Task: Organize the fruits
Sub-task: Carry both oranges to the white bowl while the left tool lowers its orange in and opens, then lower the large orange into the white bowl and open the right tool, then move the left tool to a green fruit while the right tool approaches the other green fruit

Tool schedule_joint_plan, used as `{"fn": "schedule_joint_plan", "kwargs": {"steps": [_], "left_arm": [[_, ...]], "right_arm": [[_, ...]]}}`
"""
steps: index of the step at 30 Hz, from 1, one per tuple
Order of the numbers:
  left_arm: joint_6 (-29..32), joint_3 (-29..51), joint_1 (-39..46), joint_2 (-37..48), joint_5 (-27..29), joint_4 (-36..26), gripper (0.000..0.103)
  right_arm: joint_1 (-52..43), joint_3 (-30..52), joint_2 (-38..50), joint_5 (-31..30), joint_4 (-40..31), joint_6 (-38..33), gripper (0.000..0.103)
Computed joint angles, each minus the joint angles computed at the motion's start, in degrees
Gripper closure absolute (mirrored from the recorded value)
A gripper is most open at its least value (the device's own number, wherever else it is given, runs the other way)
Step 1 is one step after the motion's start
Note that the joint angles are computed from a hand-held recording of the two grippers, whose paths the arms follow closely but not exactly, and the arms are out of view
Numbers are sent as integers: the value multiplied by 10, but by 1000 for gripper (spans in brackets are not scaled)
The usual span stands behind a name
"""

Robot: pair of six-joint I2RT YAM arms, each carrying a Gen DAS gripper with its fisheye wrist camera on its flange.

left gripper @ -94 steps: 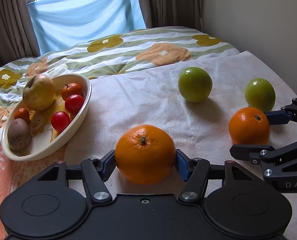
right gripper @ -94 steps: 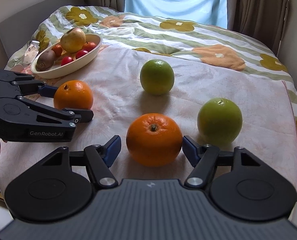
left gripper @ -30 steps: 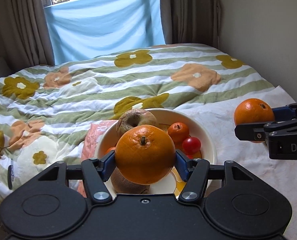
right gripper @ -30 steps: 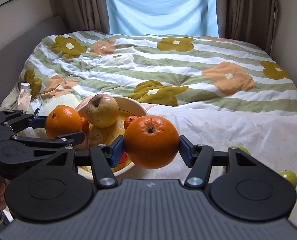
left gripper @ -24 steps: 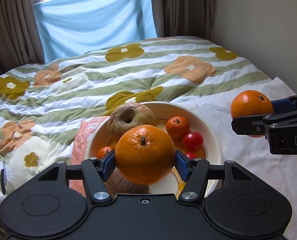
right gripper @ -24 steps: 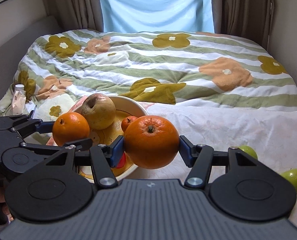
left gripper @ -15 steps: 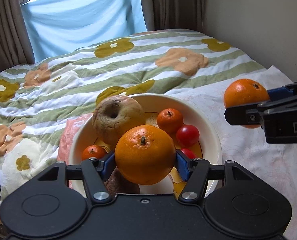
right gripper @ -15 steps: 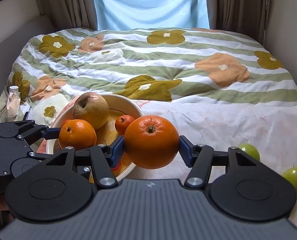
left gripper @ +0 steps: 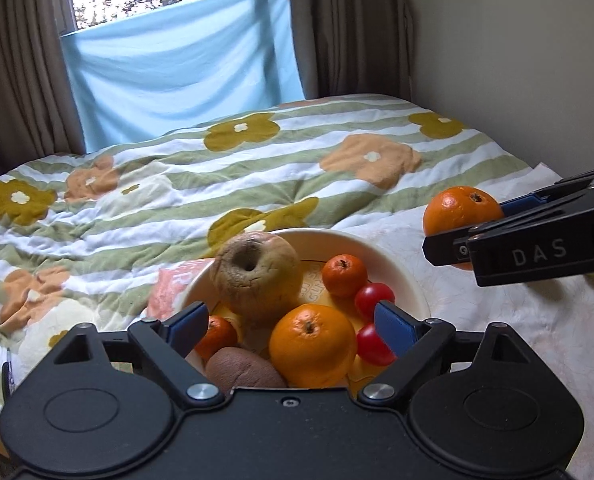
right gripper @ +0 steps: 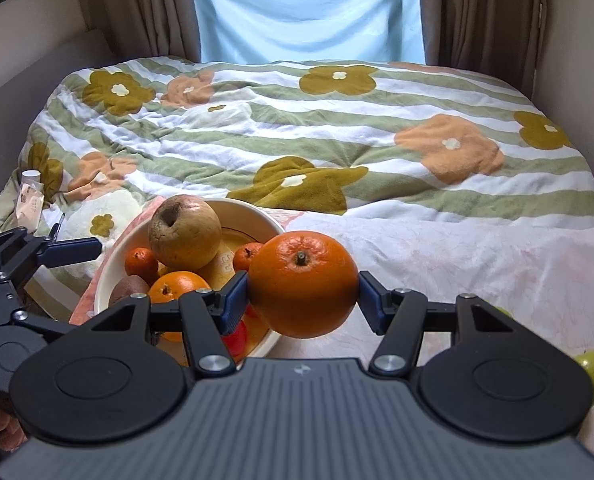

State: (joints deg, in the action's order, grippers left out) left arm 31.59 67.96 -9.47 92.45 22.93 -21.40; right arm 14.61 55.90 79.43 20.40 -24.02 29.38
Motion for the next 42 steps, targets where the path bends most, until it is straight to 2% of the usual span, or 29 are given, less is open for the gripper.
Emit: {"fn": "schedule_joint_plan", "kwargs": {"steps": [8,17,26,28,29,30,33,42], "left_arm": [[-39,-24,38,-33,-4,7,10],[-42,-36,63,-46,-16,-2,10],[-39,-49,79,-53,-14,-3,10],[-36,-52,80,-57,-13,-4,10],[-34,-53,81,-59,-12,-5,10],[-33,-53,83,-61,-10,-7,10],[-34,-53,85,-65,-6,-14,10],[-37,-52,86,-93,6,-33,10]], "right_arm": [[-5,27,32,-33,21,-33,30],[-24,42,85,-90,55,-36,30],[-20,31,101,-92,74,-33,29],[-17,22,97,-85,88,-32,25],[-16,9,88,-86,106,-35,10],[-14,1,79,-79,116,-36,0],[-8,-27,47,-55,139,-43,0],[9,-36,-13,-26,79,-30,0]]}}
